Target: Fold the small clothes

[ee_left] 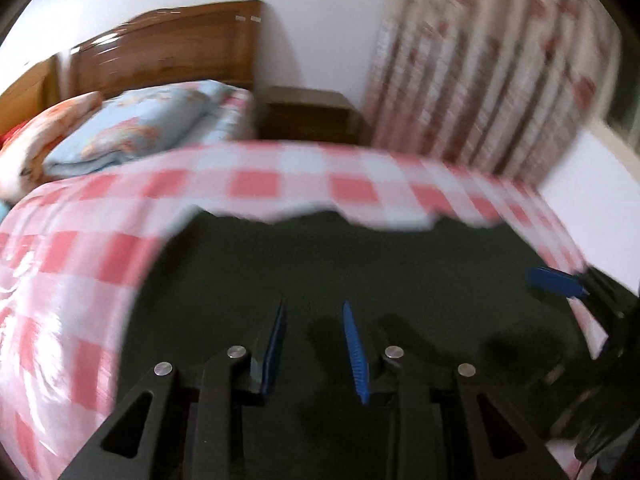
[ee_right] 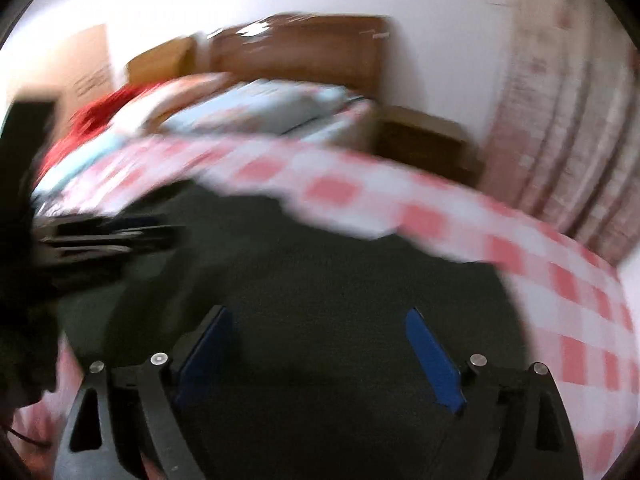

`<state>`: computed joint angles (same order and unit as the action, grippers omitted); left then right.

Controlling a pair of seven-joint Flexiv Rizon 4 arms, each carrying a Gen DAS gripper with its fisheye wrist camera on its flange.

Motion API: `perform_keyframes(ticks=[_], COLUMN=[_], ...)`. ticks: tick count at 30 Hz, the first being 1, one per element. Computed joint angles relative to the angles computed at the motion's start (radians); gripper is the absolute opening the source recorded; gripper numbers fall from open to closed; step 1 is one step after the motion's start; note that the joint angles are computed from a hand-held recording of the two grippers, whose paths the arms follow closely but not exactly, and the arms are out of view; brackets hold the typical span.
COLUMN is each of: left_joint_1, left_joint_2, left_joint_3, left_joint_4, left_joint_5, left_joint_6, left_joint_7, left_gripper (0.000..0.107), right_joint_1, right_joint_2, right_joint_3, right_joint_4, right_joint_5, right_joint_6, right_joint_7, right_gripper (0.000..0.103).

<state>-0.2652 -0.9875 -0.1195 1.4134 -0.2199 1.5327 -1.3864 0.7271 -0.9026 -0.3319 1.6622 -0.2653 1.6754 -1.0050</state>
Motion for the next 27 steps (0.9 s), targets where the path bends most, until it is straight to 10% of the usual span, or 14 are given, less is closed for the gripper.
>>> perform_keyframes(ticks=[3,11,18,27], left_joint_1=[-0.089,0.06,0.041,0.063], left_joint_2=[-0.022,-0.003,-0.013,-0.019], left_joint_3=[0.113,-0.064,-0.045,-0.073], left_joint_4=[0.016,0.108,0.09,0.088], left_joint_5=[0.044,0.054,0.032,0.039], left_joint_6=[0.108,0.175,0.179,0.178], left_joint_7=[-0.033,0.026,0.031,0.054], left_gripper=[0.038,0.048,0.049,0.049], right_joint_1=[0.006,0.076,0.178,0.131], right_joint_2=[-0.033,0.031,0.027,-0.006], right_joint_3=[0.004,-0.126,-0.221,-0.089], right_joint_4=[0.017,0.207,0.208,0.114], right_joint_5=[0.017,0.139,0.196,0.106], right_joint_6=[0.043,0.088,0.023,0.07], right_joint_7=[-0.026,0.009,0.052,-0.051], right_gripper=[0.103,0.103,0.103,0.103])
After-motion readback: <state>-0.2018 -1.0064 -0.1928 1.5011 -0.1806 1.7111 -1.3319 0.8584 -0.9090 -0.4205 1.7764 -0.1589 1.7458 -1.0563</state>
